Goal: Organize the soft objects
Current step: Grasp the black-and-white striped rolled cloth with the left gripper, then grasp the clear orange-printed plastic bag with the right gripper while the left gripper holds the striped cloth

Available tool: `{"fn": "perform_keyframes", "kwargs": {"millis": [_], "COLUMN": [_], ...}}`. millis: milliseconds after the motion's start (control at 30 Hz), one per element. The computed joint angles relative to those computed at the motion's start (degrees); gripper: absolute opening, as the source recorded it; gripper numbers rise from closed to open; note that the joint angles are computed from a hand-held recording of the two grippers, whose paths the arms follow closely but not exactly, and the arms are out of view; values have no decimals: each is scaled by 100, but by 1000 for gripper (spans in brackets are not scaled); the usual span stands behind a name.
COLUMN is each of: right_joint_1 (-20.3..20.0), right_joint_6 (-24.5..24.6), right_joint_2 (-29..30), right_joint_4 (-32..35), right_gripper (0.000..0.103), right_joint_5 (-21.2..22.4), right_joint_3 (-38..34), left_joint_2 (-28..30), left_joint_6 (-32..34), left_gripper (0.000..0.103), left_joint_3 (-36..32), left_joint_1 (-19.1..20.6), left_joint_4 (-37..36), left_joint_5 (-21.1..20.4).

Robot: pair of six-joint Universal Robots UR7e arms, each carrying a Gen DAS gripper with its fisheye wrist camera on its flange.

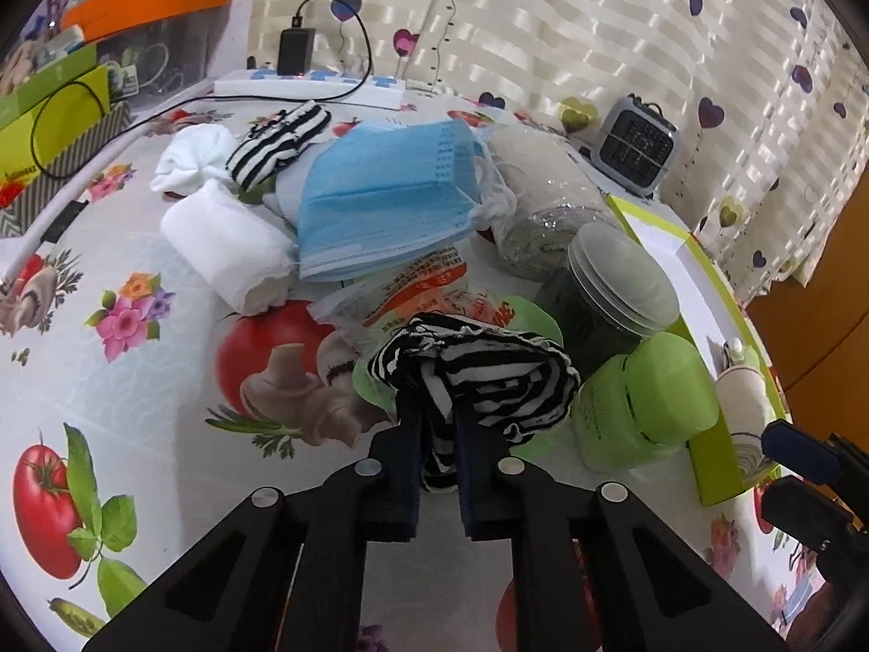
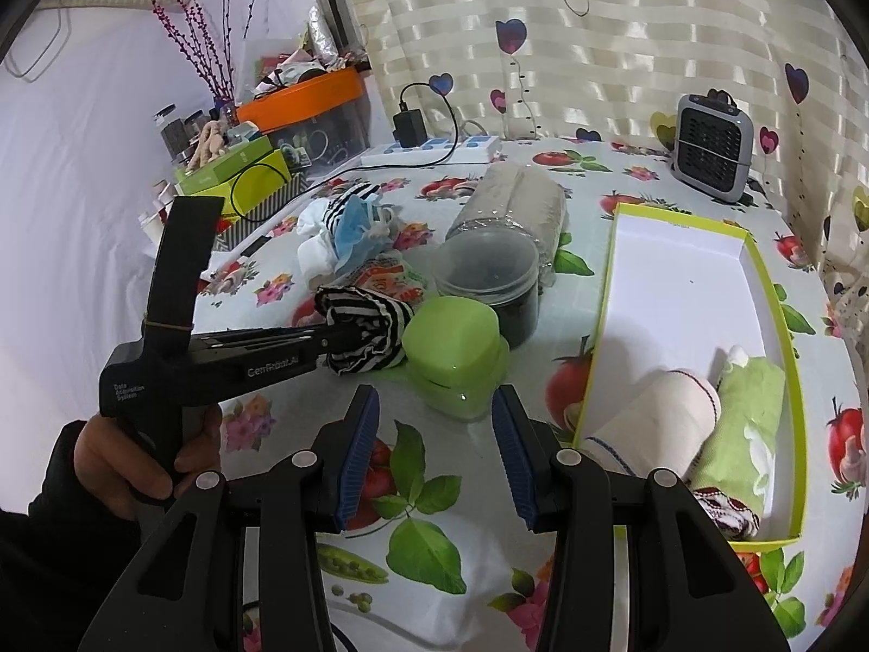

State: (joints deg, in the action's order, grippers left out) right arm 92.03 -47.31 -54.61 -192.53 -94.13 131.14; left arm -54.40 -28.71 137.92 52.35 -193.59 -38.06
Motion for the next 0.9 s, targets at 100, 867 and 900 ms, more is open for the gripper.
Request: {"fn": "perform_keyframes", "kwargs": {"millis": [100,867,900], "right_joint_1": [22,821,856], "right_joint_6": [-10,-140,-140], "right_joint_2": [8,1373,1465], "right_joint_4": [2,480,488], "right_gripper": [45,45,45], "right_joint_5": [8,-331,-380], "right_joint_3": [4,-1190,-1274], "left_joint_2": [-100,-1308,-1326], "left_joint_6": [-96,-1448,-1453], "left_gripper": [9,9,9], "left_joint_3": [167,1215,1226], "left_joint_1": [-97,-440,-424], "left_joint_4": [-75,566,564], "left_joint_5": [96,825,824]}}
